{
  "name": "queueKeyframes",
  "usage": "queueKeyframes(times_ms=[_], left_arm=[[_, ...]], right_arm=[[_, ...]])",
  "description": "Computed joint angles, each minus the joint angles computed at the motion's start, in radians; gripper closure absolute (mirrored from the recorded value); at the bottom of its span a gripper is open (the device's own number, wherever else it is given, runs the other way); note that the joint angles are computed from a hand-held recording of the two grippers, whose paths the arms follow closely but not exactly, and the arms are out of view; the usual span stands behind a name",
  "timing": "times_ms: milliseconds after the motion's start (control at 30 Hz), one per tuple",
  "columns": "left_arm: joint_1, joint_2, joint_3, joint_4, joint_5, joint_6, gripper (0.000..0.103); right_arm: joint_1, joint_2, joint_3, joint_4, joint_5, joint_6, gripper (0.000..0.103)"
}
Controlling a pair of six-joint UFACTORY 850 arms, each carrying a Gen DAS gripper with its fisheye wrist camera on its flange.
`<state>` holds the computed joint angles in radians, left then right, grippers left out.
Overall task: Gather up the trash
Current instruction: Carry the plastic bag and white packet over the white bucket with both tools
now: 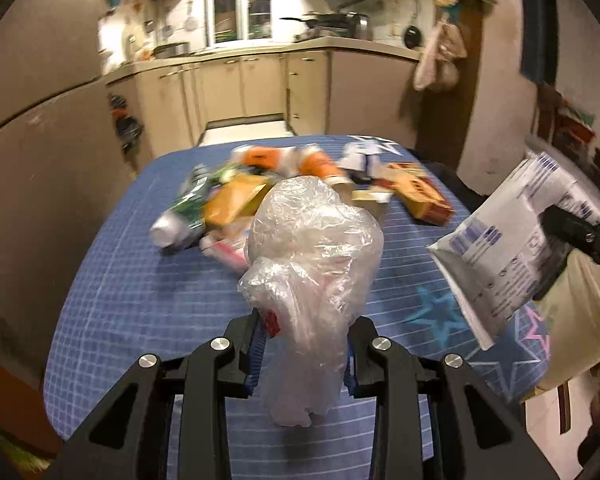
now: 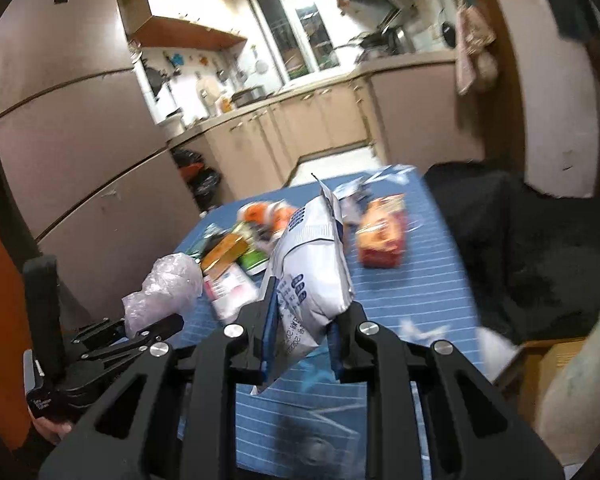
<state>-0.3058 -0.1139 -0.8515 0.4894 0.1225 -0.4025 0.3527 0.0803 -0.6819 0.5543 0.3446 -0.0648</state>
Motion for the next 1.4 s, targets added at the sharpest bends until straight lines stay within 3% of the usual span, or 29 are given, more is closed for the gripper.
queueKeyframes(times_ms=[167,333,467,700,833,1033,1133,1400], left_arm=[[-0.117,-0.030,-0.043,-0.135,-0.017,0.153,0.070],[-0.220,-0.056,-0.083,-0.089,-0.017,0.136,0.070],[-0.295,-0.085,-0.124,0.155,-0.018,-0.089,0.070],[-0.402,-0.140,-0.209,0.618,0.012,-0.528,0.070],[-0.461,-0.176,-0.271,0.771,0.061,-0.658,0.070],[-0.524,-0.269,-0.391,1.133,0.210,-0.987,0.070],[-0.554,-0.305,-0.424,1.205,0.269,-1.034,0.070],[-0.621,-0.396,-0.490,1.292,0.231,-1.099,0.070]], right_arm=[[-0.027,0.119,0.091,0.248,0.056,-0.236,0.083],[-0.070,0.236,0.179,0.421,0.100,-0.383,0.083],[-0.077,0.324,0.235,0.587,0.149,-0.519,0.083],[-0.077,0.501,0.311,0.860,0.310,-0.776,0.083],[-0.080,0.572,0.334,0.960,0.429,-0.887,0.083],[-0.130,0.639,0.369,1.068,0.548,-1.002,0.083],[-0.156,0.658,0.390,1.110,0.570,-1.046,0.083],[-0.223,0.649,0.425,1.160,0.570,-1.106,0.083]])
